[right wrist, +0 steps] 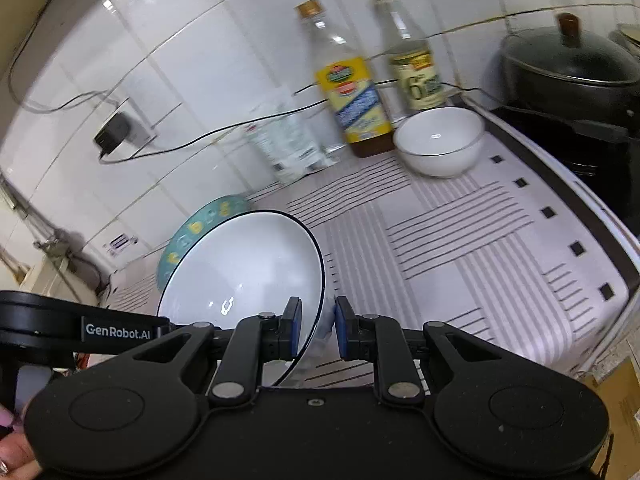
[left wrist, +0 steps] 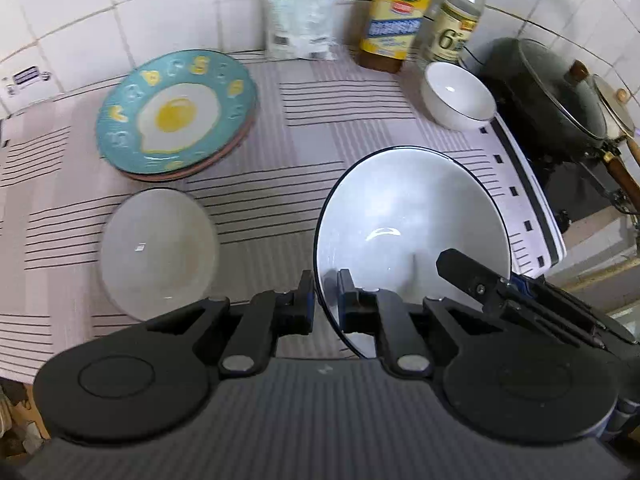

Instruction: Organize plates and bowls

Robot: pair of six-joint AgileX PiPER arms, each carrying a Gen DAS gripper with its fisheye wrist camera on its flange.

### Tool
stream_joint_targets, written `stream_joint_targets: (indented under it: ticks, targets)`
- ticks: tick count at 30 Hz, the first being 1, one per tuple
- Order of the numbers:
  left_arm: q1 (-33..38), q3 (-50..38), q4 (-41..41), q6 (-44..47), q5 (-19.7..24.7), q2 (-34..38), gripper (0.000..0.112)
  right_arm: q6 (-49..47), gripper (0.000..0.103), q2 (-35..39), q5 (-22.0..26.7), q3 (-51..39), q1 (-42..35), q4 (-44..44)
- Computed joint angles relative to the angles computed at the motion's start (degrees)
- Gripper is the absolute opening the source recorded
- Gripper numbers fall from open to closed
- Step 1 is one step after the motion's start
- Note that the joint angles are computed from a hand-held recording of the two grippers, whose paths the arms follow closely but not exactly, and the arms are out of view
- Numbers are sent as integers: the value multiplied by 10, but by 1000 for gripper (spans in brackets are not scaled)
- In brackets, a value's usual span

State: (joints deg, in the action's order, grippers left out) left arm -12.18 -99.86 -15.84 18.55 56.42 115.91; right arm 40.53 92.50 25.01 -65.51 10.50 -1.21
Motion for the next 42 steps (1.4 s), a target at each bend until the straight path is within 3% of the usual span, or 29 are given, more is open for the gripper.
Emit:
stream_joint_targets:
  ticks: [12,20,23,25,31,35,42]
  targets:
    - [86,29,11,13,-11,-32,10,-48,22,69,17,-101,64,48]
    - [123,-8,31,-17,-16,12,10,-67,22,162,24,-203,98,53]
    - [137,-34,32,-16,-2,37,11,-98,22,196,36,-241,101,79]
    - [141,-68,41,-15,30,62,12,-114,22,214,44,-263,105,89]
    - [153,-136,41,-37,69,121,13,-82,21,265,47,-311,133,11]
    - [157,-181,37,-35,99,157,13,-100,21,284,46,-326,130,22]
    - [135,-197,72,-33,86,179,16,-65,21,316,79,-365,154,-75]
